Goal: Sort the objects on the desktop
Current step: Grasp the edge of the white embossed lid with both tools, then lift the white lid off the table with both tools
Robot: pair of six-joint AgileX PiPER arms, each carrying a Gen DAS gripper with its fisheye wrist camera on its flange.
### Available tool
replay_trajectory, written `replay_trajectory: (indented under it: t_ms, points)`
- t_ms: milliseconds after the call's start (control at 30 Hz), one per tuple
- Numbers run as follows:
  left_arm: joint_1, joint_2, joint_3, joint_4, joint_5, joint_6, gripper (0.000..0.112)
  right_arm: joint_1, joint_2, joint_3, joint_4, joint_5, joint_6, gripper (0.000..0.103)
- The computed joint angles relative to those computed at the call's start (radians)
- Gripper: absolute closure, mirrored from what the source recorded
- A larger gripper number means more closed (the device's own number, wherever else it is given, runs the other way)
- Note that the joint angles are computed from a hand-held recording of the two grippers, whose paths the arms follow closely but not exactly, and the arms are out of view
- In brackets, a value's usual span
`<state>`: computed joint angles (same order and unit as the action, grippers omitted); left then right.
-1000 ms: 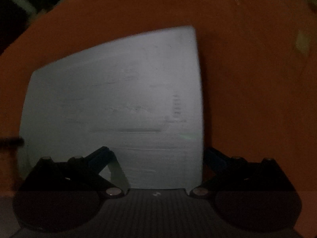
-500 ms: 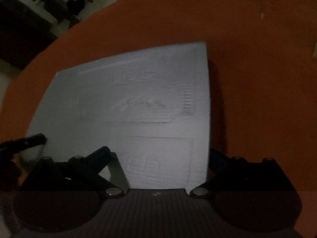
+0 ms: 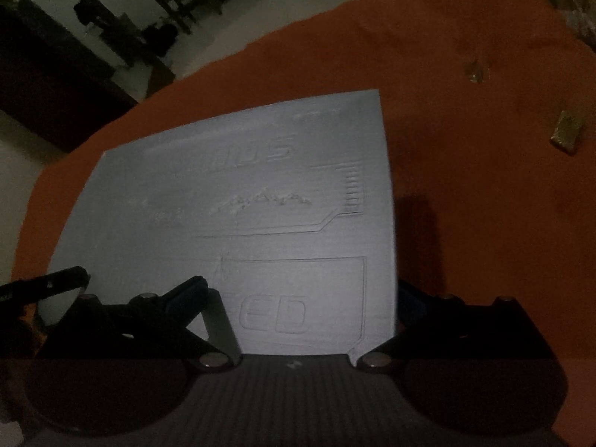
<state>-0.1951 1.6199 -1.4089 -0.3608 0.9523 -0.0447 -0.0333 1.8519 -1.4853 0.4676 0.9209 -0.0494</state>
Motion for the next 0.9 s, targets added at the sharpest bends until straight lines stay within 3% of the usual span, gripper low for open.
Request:
replay_trajectory:
  t_ms: [167,300,567,733,900]
  points:
    - [0.03,-0.199,0.064,0.02,0.096,-0.008,0.009,0.014,-0.191,0.089,0.008,0.07,0.0,0.0]
    - [-0.007,-0.309,0.147,0.044,0.1,-0.035,0.009,0.061,-0.368,0.191,-0.028,0.13,0.041,0.0]
    - [-0.224,-0.448,0.334,0.174,0.009,-0.285,0.009,0.232,-0.677,0.457,-0.166,0.065,0.285,0.0]
    - [-0.355,-0.572,0.427,0.256,0.029,-0.392,0.009,0.513,-0.919,0.658,-0.449,-0.04,0.753,0.0]
    - [-0.515,-0.63,0.514,0.424,0.046,-0.453,0.009,0.858,-0.937,0.788,-0.787,-0.077,1.253,0.001]
